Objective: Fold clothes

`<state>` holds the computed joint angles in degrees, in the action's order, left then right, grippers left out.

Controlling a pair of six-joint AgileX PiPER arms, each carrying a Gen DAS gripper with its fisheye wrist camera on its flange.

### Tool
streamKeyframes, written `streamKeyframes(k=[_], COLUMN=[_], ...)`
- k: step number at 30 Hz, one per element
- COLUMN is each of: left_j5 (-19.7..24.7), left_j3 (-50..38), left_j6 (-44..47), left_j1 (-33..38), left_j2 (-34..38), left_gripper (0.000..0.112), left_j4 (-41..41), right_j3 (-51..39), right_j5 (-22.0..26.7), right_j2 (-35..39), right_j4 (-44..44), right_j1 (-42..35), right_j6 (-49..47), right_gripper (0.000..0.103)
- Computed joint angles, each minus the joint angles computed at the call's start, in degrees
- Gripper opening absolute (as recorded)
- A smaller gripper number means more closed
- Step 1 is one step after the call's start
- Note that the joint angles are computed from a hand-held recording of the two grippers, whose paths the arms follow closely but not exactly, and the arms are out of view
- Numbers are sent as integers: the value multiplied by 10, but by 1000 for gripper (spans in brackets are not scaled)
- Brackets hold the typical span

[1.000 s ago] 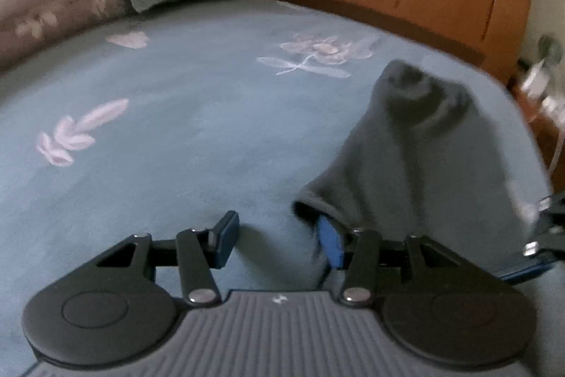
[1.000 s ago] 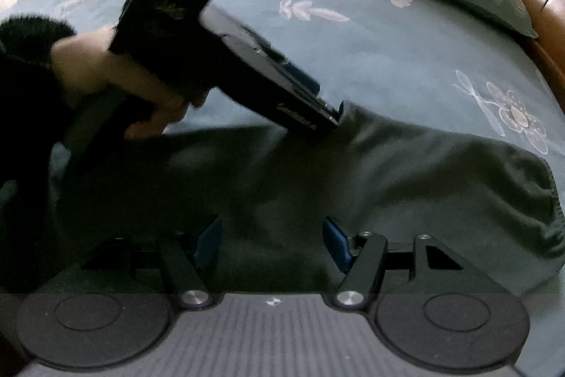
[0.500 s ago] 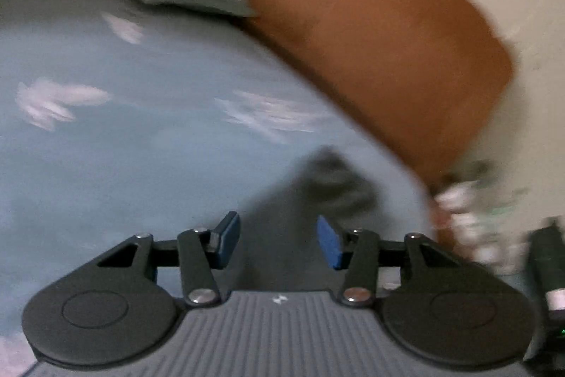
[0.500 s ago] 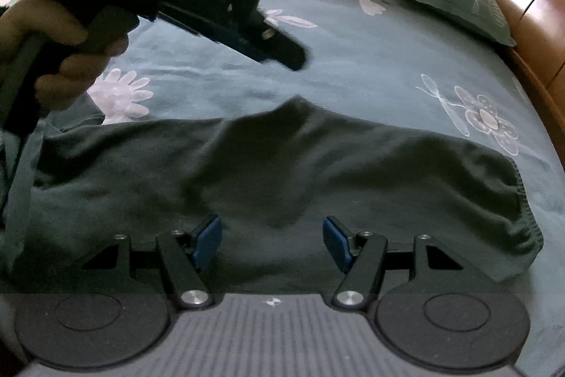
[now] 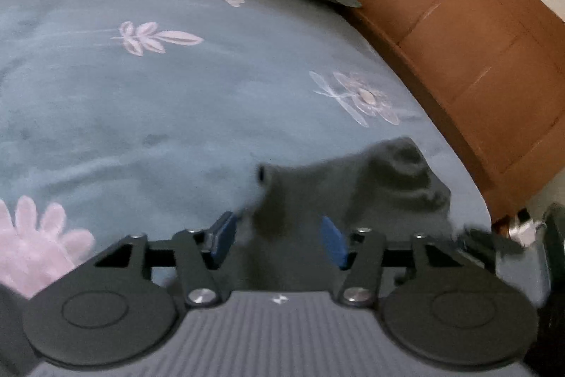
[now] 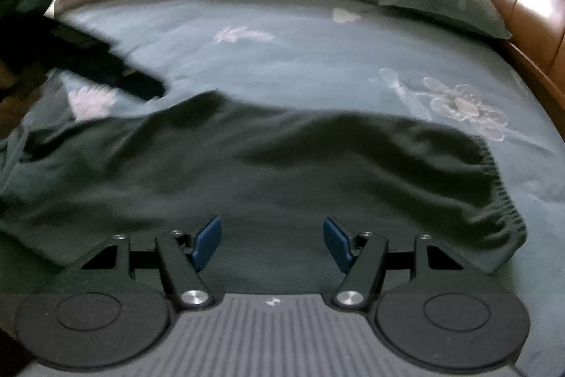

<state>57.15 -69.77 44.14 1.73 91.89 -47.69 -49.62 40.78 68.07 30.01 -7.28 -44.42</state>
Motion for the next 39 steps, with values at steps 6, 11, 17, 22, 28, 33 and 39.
streamKeyframes(k=[6,11,17,22,28,33,39], left_j5=[-131,-157,-160,-135,-121,-122,-86], left_j3=[131,162,164,179,192,214,214], left_j6=[-107,-212,-368,-430,-454,-474,-367], left_j1=[-69,-90,-124,-117,-105,-97,-66], left_j2=[-100,-151,-181,-208,-225,-255,-304], left_gripper=[56,57,59,60,61,61,62], left_j4=[122,195,322,383,392,399,306], right_j3=[-48,-140,-219,-299,-314,-366,-354], right_j5=[37,54,39,134,190,130,209], right_j2=[62,159,297,331,337,387,321], right_j4=[113,189,164,163,207,157,129], right_j1=[-105,-122,-139,-174,-148,-113,-99], right_j6=[-167,-230,-241,-151,-147,-81,-51], right_gripper=[69,75,77,76,83,82,88])
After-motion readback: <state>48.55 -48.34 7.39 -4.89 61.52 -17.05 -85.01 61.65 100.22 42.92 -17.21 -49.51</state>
